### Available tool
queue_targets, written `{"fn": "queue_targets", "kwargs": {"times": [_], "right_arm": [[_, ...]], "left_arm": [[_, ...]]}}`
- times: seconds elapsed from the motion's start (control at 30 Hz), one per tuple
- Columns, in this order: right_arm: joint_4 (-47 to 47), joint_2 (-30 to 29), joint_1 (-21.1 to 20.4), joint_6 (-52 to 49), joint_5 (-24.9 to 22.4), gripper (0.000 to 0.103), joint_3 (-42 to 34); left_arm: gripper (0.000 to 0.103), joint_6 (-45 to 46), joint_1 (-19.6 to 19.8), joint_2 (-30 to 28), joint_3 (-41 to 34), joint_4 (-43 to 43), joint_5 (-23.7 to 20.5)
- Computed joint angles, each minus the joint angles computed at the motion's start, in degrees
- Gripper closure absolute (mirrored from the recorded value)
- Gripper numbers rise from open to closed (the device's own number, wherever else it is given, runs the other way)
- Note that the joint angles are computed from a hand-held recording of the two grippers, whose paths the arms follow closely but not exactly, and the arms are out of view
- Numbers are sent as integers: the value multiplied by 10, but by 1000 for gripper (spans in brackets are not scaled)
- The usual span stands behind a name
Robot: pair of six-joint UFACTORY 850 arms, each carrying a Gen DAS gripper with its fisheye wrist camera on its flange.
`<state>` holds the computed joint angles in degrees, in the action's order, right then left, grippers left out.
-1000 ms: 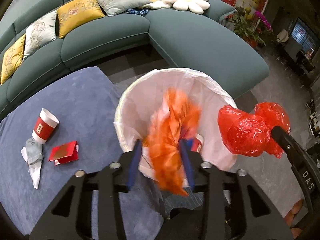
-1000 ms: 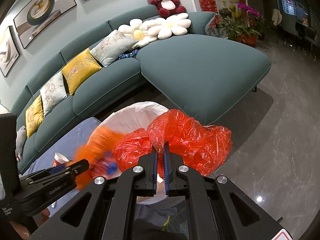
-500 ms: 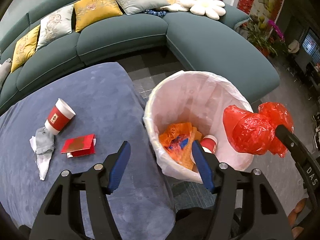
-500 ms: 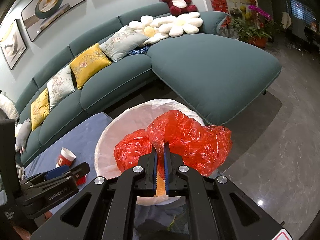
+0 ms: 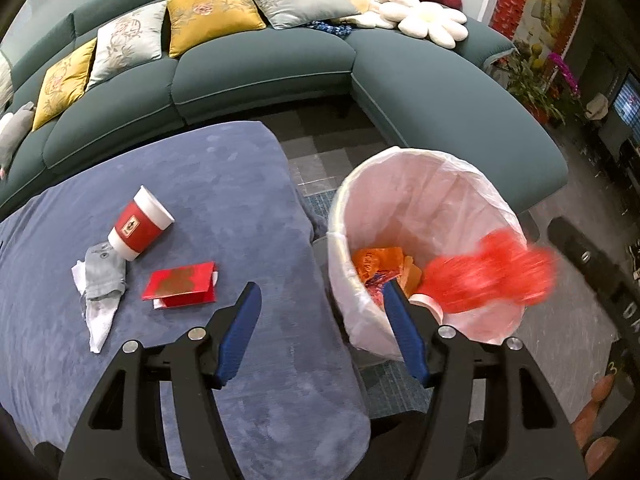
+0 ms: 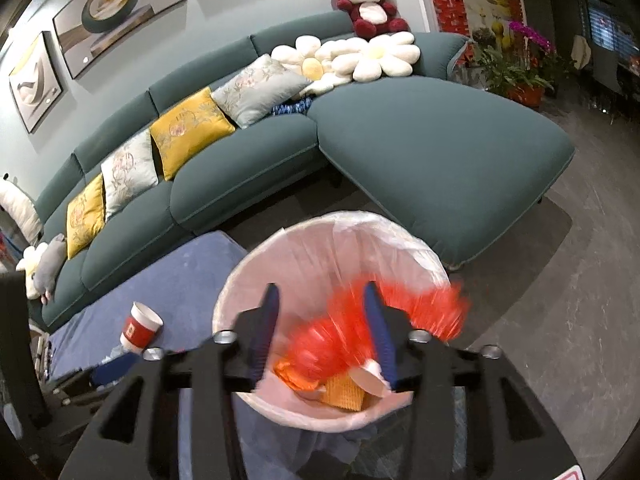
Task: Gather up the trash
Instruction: 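Open both tools to drop the wrapper and red bag into the wastebasket, then move both tools back toward the grey pouch and white towel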
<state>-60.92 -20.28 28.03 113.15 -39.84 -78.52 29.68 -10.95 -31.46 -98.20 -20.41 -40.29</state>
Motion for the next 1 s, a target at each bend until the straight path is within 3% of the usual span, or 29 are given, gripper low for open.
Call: {"fn": "queue_targets", "kwargs": {"times": [0.07,0.5,1.0], "right_arm": [[-1,-6,1,-7,-8,49,-11],[43,-63,25,-92,-14,48,-98],[133,-188,61,-244,-20,44,-276]], "left_arm": [[43,-2,4,-2,-2,-1,-1],[36,-13,45,-7,-6,-10,-3],[31,-62,136,-42,-31,17,-4]]}}
